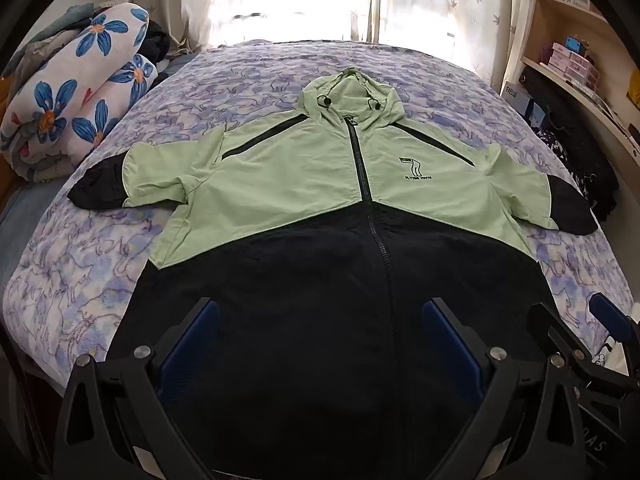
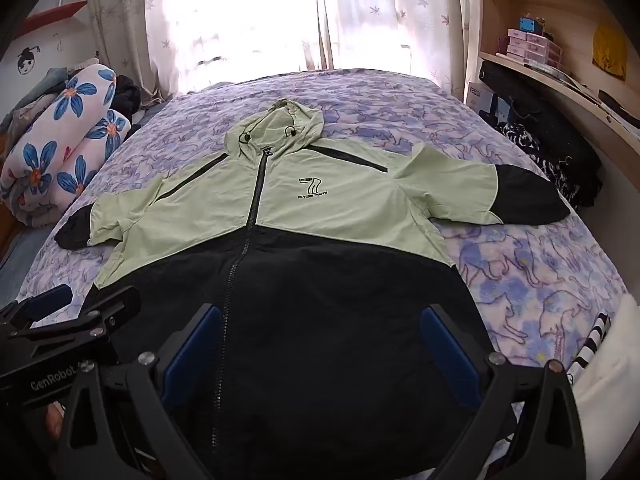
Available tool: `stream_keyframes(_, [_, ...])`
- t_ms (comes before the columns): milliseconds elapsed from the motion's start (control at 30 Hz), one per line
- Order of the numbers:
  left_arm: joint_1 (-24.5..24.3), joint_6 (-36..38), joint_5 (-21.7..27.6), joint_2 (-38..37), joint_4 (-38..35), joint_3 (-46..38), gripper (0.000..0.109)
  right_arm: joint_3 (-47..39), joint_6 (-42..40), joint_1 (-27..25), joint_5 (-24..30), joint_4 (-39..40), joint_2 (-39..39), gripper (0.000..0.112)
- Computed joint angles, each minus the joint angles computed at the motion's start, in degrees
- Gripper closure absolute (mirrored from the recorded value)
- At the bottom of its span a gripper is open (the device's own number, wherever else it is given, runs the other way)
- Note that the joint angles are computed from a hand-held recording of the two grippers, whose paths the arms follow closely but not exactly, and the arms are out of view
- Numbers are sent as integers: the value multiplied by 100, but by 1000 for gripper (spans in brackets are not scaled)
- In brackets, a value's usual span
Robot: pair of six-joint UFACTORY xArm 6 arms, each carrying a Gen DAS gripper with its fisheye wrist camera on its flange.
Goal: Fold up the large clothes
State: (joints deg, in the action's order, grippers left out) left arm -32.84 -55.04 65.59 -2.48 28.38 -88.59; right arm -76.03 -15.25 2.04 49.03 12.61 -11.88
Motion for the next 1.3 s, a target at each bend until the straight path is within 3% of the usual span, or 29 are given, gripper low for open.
stream_keyframes(167, [-103,171,228,240,-52,-278,20,1,-9,-15,11,22,-1,12])
stream_keyframes(300, [-28,152,-127,-65,-141,123,23,31,9,10,-20,-45,-20,12])
stream_keyframes(1300, [107,232,-16,-6,-473,52,24,0,66,84,-33,-130,5,12])
